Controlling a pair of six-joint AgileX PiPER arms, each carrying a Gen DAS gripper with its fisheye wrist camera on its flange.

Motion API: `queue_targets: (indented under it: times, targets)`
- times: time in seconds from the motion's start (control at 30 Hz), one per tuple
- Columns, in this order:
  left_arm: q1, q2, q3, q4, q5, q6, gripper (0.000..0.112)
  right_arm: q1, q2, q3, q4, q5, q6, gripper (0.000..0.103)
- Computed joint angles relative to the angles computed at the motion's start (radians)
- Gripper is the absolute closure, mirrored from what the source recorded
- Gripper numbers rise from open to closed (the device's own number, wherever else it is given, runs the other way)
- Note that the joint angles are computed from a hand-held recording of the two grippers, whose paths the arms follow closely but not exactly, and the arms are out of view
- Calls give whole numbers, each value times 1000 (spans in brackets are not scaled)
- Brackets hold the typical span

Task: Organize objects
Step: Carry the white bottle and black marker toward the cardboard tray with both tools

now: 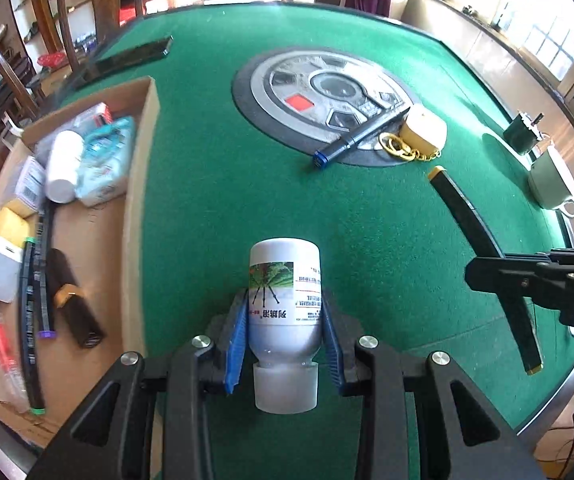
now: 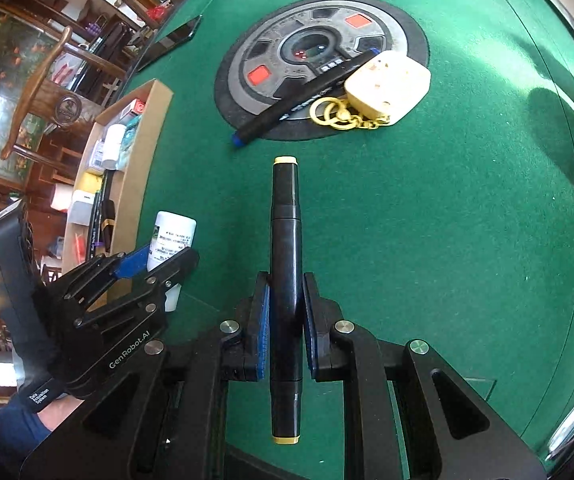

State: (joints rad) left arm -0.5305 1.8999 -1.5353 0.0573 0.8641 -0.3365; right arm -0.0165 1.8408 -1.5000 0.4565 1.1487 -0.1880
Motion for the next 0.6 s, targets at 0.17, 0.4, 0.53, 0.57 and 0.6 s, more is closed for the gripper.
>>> queue_targets:
  times: [0.17, 0.4, 0.53, 0.57, 0.6]
  targets:
    - [15, -87, 65, 34, -29, 10, 78, 52, -12, -6, 2, -16, 44, 89]
    - [69, -185, 128, 48, -48, 34, 78, 139, -11, -56, -6, -20, 100, 89]
    - [116, -234, 166, 31, -54, 56, 78, 192, 1, -104, -16, -16, 131, 89]
    - [132, -248, 177, 25, -54, 66, 78, 205, 7, -117, -15, -13, 138, 89]
    - [151, -262, 190, 17, -57, 73, 78, 216, 13, -129, -14, -11, 143, 89]
